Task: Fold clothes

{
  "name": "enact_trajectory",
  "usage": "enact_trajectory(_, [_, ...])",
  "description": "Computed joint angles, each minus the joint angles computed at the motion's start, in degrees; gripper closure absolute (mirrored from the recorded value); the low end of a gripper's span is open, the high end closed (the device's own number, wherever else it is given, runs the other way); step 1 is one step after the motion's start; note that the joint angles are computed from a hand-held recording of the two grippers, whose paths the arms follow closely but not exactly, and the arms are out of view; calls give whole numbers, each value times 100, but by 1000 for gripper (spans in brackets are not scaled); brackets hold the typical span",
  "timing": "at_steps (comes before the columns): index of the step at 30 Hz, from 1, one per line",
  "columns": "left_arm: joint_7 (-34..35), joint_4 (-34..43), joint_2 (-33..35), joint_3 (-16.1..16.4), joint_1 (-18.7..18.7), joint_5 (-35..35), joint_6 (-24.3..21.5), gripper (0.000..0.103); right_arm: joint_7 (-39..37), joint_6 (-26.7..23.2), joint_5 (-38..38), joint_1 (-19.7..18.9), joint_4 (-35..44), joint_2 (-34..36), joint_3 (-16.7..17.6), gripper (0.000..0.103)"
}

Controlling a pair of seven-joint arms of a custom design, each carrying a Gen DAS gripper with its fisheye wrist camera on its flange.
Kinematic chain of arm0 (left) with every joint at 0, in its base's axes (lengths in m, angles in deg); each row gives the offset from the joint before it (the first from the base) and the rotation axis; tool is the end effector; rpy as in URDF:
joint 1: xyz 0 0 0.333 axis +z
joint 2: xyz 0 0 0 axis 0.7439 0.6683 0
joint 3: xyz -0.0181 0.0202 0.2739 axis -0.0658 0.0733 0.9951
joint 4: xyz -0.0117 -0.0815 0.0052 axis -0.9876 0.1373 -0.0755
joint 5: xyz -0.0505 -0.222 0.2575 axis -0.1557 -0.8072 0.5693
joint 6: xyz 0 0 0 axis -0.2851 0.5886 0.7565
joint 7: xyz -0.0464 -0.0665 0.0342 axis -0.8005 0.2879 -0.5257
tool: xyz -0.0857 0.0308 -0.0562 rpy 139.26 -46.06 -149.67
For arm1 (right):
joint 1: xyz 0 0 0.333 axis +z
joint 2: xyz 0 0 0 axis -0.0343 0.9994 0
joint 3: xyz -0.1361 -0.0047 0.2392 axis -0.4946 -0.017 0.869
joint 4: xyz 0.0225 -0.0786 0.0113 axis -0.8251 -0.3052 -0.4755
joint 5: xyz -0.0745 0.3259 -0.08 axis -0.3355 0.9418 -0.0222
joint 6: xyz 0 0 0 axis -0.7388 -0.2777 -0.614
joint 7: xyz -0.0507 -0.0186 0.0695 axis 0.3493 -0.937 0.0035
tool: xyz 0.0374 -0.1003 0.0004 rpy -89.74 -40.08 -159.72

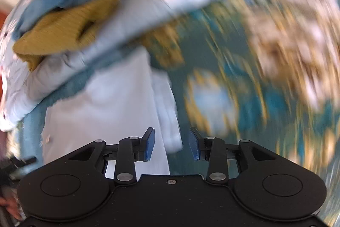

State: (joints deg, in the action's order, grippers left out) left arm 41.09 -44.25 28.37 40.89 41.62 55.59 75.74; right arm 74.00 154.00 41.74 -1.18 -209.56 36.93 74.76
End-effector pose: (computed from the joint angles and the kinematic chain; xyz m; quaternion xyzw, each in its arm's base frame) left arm 0.5951 -0.1557 0.3506 0.7819 -0.5933 0.1838 0.0535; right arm 0.5274 -0.0008 0.3443 -0.5522 0.8026 0.0049 0.2255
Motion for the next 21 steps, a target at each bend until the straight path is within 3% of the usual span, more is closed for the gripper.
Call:
enact_trajectory(4, [-1, -582, -311, -199, 184, -788, -178, 36, -227, -150, 1090, 11, -819, -508, -10, 63])
enact_trajectory(9, [-436, -976, -376, -225, 89, -1365, 269, 34, -136, 201, 2442, 305, -1178, -560, -44, 57])
enact_trajectory(14, [-1303, -1126, -364, -111, -66, -1316, 743, 36, 150, 657, 3277, 462, -1145, -384, 16, 57])
enact_trajectory(16, [-1436, -1204, -417, -114, -69, -1264, 841, 49, 324, 732, 3206, 479, -1119, -336, 19, 68])
enact_trajectory(17, [-1472, -1258, -456, -121, -66, -1254, 898, 55, 407, 760, 3118, 478, -1116, -332, 16, 79])
enact_trajectory(18, [-1475, -1308, -488, -145, -41, -1306, 957, 71, 387, 786, 3136, 471, -1108, -332, 24, 89])
enact_trajectory(21, [-1293, -1340, -503, -267, 117, -1706, 1060, 86, 151, 833, 3309, 474, -1077, -362, 56, 94])
